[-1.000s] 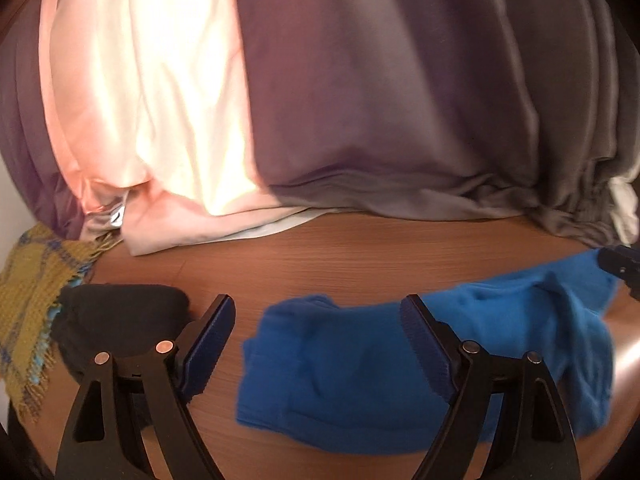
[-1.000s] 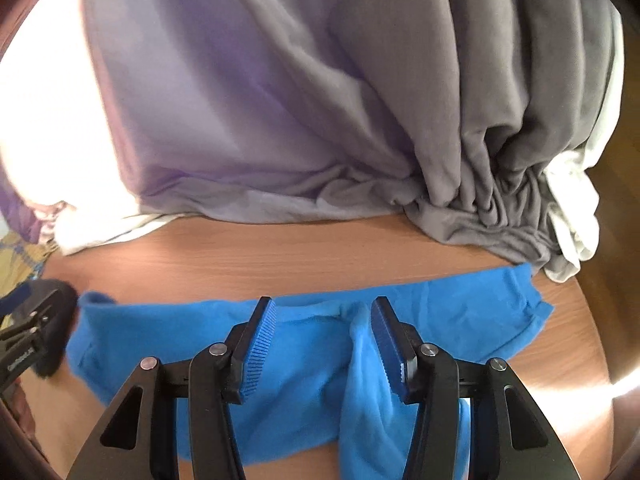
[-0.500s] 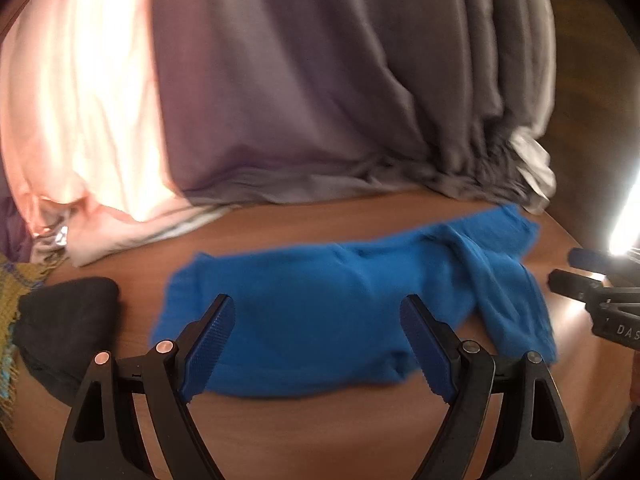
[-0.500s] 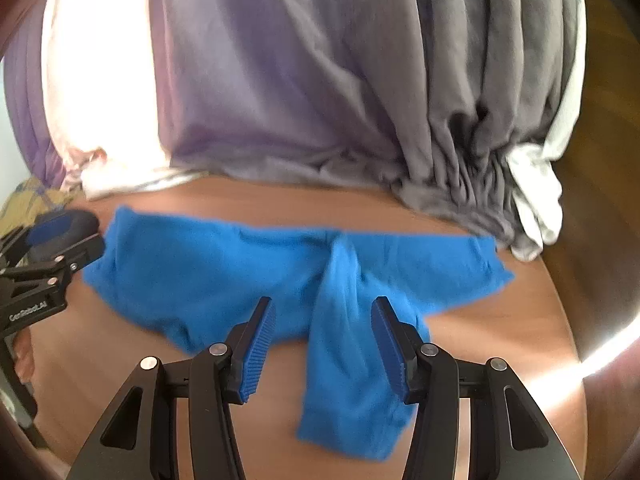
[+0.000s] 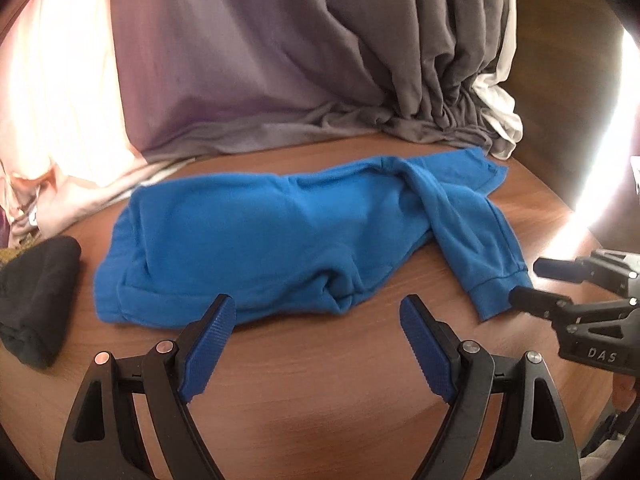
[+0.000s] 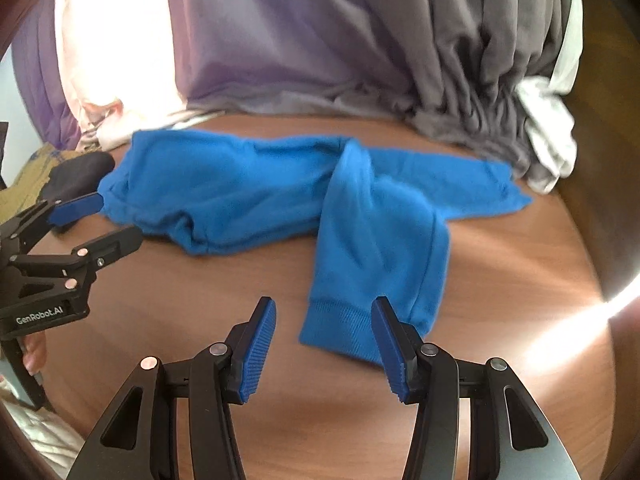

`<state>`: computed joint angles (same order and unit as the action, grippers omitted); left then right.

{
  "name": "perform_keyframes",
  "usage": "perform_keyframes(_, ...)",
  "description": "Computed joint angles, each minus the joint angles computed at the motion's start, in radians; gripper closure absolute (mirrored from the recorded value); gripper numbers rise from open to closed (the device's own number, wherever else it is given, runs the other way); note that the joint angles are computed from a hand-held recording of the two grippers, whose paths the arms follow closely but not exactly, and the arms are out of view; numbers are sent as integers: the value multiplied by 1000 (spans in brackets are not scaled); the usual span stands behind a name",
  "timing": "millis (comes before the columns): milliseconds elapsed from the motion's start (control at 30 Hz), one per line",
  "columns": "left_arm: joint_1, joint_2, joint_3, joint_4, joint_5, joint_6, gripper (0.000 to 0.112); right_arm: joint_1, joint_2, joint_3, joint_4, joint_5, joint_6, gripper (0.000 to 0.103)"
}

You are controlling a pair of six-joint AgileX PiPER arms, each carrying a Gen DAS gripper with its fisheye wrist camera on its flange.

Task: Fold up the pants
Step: 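Lay the held leg down and open the right gripper, then grasp the ribbed leg cuff with the right gripper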

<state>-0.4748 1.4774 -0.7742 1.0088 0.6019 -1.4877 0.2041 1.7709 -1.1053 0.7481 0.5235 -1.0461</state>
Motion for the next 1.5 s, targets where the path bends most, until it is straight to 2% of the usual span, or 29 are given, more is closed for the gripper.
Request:
perform_keyframes(100, 20, 15, 5, -23, -28, 18, 28, 5, 36, -8, -13, 9, 30, 53)
perform_keyframes(267, 41, 46, 5, -32, -55, 32, 28, 38, 80, -20, -103, -45, 105, 53)
perform_keyframes(433, 52, 65, -5, -52, -61, 58, 28, 52, 116, -48, -160, -49, 161, 53)
perform_keyframes(867, 81, 115, -40, -76, -88, 102, 28, 67, 157, -80, -195, -63, 188, 53)
perform_keyframes(933, 85, 123, -47, -83, -93, 112, 29, 69, 155, -74, -190, -79, 181, 64)
perform_keyframes(1067, 81, 133, -56, -92, -94, 125, 29, 70, 156, -72, -174, -88, 153, 75)
perform_keyframes(1133, 76, 132, -59, -95, -90, 131, 29, 67, 158, -70, -144, -90, 111, 86)
perform_keyframes(1233, 68, 132, -67, -98, -83, 135, 30, 56, 166, -84, -121, -67, 89, 91)
perform_keyframes(1333, 63, 129, -79, -94, -76, 135, 30, 27, 179, -123, -99, 3, 102, 93)
perform_keyframes(1500, 64, 129, -116, -84, -72, 133, 30, -8, 113, -126, -17, 42, 54, 93)
